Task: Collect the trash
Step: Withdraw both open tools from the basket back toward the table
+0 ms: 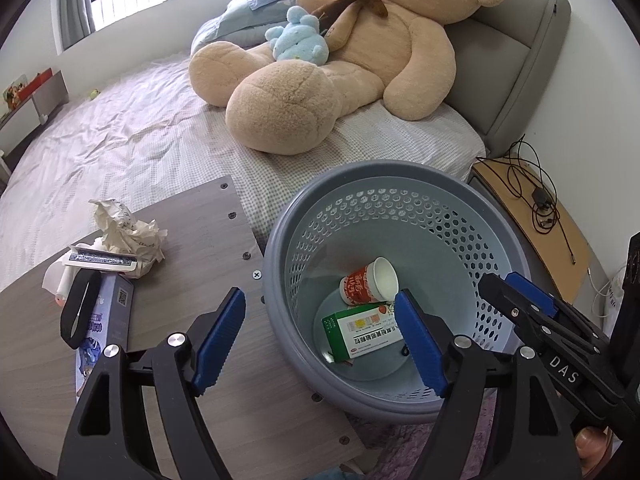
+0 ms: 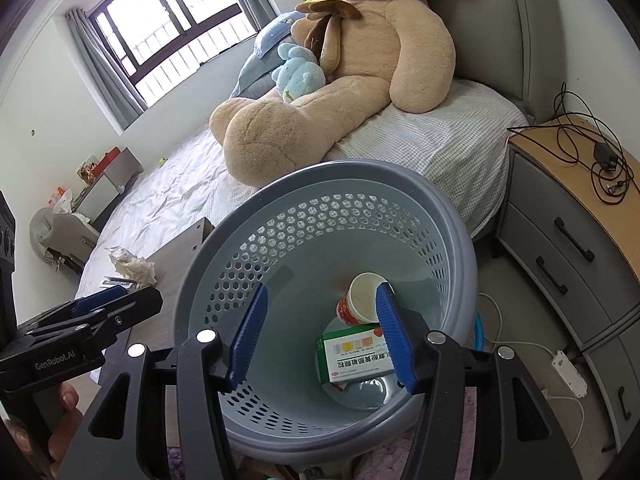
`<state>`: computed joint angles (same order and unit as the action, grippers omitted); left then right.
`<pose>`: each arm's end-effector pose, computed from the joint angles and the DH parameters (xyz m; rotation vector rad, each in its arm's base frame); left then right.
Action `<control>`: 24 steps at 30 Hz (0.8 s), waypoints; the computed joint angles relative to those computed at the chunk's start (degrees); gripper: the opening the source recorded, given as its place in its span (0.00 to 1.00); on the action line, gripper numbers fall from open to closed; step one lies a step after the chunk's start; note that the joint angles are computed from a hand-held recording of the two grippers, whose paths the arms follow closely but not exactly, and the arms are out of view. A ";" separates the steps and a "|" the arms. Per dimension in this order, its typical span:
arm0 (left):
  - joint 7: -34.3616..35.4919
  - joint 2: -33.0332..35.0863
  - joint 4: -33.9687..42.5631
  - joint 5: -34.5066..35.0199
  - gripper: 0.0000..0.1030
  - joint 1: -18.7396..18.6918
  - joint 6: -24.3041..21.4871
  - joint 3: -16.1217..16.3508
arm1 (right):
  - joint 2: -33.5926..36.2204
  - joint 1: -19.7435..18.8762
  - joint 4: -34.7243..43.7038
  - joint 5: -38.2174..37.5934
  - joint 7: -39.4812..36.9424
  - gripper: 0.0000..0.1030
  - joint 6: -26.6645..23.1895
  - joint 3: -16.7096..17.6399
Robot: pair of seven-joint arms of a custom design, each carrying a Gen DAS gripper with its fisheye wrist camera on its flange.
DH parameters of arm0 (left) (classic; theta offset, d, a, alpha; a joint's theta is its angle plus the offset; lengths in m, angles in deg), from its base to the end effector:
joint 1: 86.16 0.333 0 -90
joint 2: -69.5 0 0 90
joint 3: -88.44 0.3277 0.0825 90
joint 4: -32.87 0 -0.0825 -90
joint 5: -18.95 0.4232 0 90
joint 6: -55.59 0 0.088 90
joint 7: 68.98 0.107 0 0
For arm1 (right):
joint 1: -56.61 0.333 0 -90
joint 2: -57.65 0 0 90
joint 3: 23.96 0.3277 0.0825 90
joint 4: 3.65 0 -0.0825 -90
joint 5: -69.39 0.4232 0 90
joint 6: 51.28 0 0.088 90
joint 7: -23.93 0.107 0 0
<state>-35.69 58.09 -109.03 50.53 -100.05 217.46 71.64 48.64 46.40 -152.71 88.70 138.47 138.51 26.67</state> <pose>0.4316 -0.2881 0.4014 -1.8634 1.9335 -0.6917 0.4037 0.2995 0.3678 -1.6242 1.6799 -0.2627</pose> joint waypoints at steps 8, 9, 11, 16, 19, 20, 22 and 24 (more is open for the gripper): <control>-0.55 -2.21 -1.87 -0.28 0.73 0.26 0.38 -0.07 | -1.63 0.20 -0.61 -0.27 1.08 0.56 0.18 0.67; -0.71 -2.55 -2.19 -0.20 0.73 0.36 0.47 -0.15 | -1.86 0.16 -0.70 -0.21 1.19 0.56 0.17 0.90; -0.99 -3.27 -2.89 -0.13 0.73 0.50 0.58 -0.31 | -2.19 -0.14 -0.76 -0.28 1.52 0.56 0.01 1.61; -1.55 -5.31 -5.01 -0.43 0.73 0.79 0.96 -0.47 | -3.01 -0.09 -0.97 -1.51 2.71 0.56 -0.20 2.33; -1.65 -6.82 -6.48 -0.92 0.73 0.92 1.03 -0.45 | -3.44 -0.13 -1.05 -2.18 3.60 0.57 -0.03 2.96; -1.73 -7.43 -7.00 -1.06 0.73 1.01 1.02 -0.48 | -3.54 0.01 -1.09 -2.30 3.79 0.57 0.08 3.04; -1.91 -8.82 -8.21 -1.21 0.74 1.26 1.12 -0.57 | -3.85 -0.10 -1.09 -2.40 4.07 0.57 0.27 3.71; -2.39 -10.15 -9.41 -1.14 0.75 1.71 1.41 -0.82 | -4.31 -0.92 -1.16 -2.38 4.31 0.58 0.49 5.21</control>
